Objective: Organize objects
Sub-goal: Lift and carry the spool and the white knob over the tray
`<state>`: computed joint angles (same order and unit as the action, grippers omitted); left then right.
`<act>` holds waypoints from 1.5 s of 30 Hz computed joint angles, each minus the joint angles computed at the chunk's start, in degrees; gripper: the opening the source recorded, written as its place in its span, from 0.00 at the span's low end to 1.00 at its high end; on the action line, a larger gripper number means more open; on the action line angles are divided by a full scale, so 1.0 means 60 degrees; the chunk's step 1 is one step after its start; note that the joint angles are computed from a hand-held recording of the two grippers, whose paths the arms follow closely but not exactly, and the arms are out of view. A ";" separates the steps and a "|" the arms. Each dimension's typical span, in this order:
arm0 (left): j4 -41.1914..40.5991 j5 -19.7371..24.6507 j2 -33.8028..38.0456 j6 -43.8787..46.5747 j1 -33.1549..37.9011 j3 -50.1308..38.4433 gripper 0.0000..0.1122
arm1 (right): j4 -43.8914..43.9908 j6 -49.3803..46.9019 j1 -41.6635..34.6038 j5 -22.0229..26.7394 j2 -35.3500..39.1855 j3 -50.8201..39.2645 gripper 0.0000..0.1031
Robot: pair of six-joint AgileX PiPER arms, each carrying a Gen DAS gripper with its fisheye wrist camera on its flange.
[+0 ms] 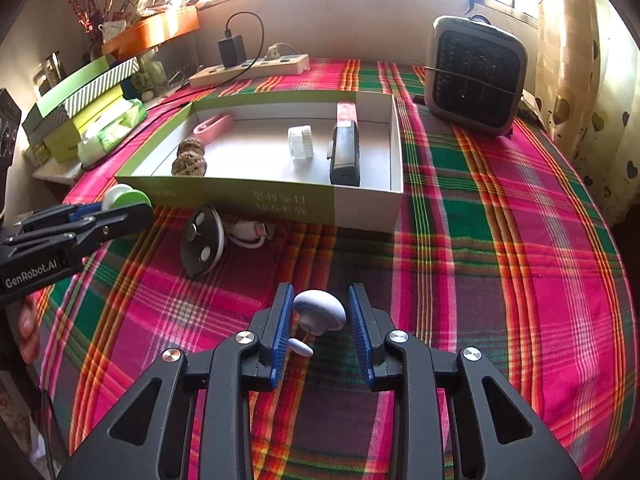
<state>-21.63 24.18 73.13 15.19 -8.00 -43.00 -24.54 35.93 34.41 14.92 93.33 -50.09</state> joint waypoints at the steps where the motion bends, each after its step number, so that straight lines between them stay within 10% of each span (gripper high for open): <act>1: -0.0070 0.0007 -0.0002 0.0075 0.0022 0.0001 0.28 | -0.0085 0.0090 0.0029 0.0017 -0.0009 -0.0003 0.25; 26: -0.0406 0.0265 0.0241 0.0796 0.0546 -0.0804 0.28 | 0.1504 -0.2171 -0.0033 0.0157 0.0600 -0.2143 0.25; 45: -0.0362 0.0222 0.1703 0.0984 0.0928 -0.1908 0.28 | 0.3535 -0.4920 -0.0301 0.2452 0.4225 -0.7348 0.25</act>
